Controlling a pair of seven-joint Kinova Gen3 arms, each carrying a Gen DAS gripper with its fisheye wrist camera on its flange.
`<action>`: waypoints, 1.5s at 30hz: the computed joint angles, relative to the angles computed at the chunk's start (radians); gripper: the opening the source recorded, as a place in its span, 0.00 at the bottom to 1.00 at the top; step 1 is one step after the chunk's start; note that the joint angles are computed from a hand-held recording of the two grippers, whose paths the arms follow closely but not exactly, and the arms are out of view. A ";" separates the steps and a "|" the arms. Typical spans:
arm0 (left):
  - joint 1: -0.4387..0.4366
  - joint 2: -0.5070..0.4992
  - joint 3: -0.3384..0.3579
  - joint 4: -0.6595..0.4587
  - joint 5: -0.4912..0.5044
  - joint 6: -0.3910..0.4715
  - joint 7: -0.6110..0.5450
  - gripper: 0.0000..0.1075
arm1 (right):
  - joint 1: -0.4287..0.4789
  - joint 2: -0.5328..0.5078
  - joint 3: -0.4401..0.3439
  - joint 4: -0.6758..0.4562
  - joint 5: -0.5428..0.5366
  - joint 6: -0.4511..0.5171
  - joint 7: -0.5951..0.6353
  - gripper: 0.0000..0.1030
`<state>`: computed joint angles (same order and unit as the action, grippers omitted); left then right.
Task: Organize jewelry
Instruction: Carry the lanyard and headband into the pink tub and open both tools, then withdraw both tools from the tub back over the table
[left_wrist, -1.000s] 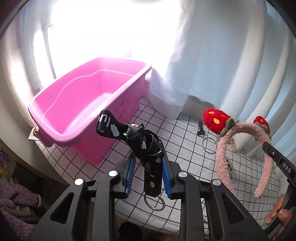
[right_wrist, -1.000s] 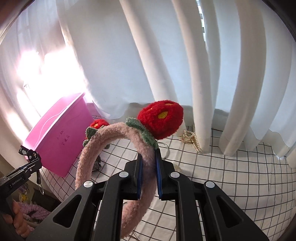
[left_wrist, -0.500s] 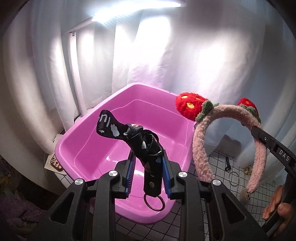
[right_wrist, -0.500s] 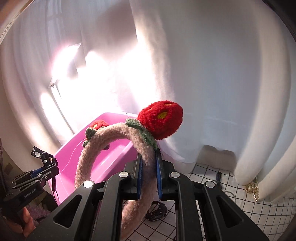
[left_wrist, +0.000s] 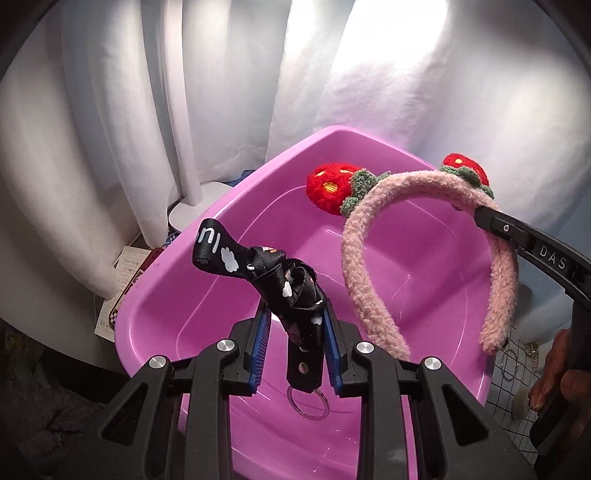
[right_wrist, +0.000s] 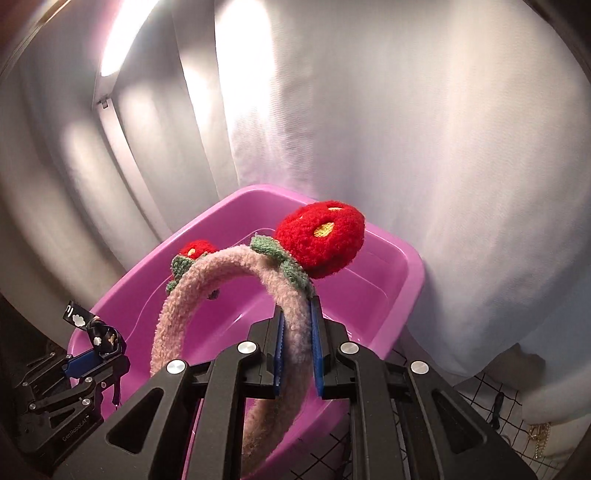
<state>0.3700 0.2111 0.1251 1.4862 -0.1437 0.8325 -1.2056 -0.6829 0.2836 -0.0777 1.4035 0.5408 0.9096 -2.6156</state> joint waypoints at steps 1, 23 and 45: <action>-0.001 0.011 -0.001 -0.009 0.000 0.009 0.001 0.25 | 0.015 0.029 -0.006 -0.040 -0.026 0.014 0.033 0.12; -0.003 0.120 -0.023 -0.129 0.042 0.168 -0.016 0.36 | 0.015 0.287 0.075 -0.400 -0.218 0.253 0.228 0.47; 0.026 0.033 -0.014 -0.042 -0.044 0.101 0.053 0.81 | -0.020 0.209 0.076 -0.298 -0.155 0.212 0.148 0.54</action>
<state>0.3965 0.2445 0.1107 1.4439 -0.1877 0.9332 -1.1522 -0.7033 0.4924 -0.0012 1.1058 0.3854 1.1215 -2.4672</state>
